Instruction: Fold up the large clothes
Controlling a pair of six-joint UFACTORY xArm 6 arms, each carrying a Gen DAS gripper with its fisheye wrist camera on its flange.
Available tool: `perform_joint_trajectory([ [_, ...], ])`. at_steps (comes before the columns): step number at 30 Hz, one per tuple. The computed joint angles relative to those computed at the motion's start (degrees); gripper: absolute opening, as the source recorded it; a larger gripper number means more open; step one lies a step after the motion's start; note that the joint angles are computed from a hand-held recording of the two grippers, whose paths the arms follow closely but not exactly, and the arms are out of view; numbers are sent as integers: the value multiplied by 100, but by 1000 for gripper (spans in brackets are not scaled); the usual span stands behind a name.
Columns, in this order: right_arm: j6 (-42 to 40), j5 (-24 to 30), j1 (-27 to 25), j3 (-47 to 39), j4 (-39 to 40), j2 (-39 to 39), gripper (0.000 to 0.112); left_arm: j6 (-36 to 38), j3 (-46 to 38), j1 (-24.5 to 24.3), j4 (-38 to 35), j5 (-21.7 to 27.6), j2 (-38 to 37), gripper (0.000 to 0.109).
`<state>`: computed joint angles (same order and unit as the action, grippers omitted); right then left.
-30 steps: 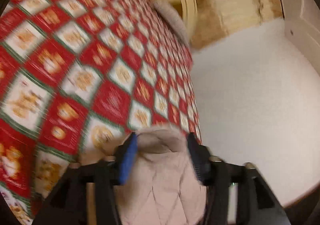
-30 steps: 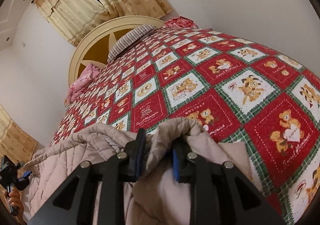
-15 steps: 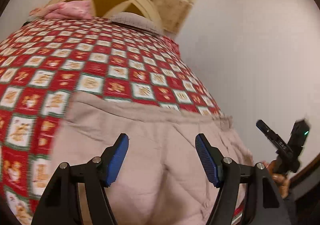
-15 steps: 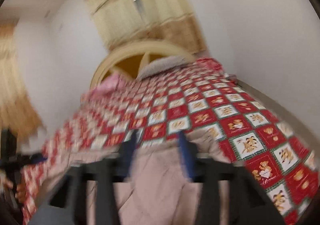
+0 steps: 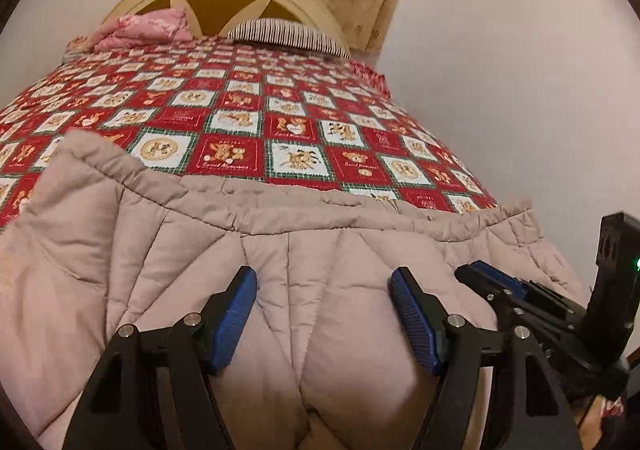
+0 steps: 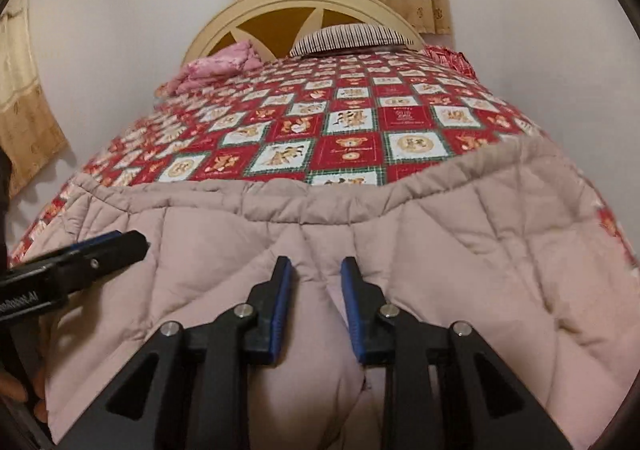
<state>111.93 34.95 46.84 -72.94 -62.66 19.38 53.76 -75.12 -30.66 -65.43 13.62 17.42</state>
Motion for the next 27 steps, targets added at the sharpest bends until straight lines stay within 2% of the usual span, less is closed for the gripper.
perform_joint_trajectory([
  [2, 30, -53, -18, 18, -16, 4, 30, 514, -43, -72, -470, -103, 65, 75],
  [4, 23, -78, -34, -53, 30, 82, 30, 946, -152, -47, -886, 21, 152, 77],
  [9, -23, -225, -134, -101, 221, 192, 30, 765, -500, 187, -999, 652, 437, 77],
  [14, 90, -351, -186, -100, 184, 234, 30, 407, -572, 202, -607, 770, 518, 77],
  [18, -303, -340, -181, -117, 618, 155, 30, 200, -586, 194, -330, 742, 547, 77],
  [20, 16, -441, -193, 120, 440, -166, 30, 196, -587, 207, -338, 768, 548, 77],
  [22, 726, -34, -57, 560, -143, -790, 30, 240, -572, 220, -397, 798, 530, 77],
  [27, 727, 993, 74, 1574, 202, -1840, 35, 209, -624, 214, -360, 788, 569, 77],
])
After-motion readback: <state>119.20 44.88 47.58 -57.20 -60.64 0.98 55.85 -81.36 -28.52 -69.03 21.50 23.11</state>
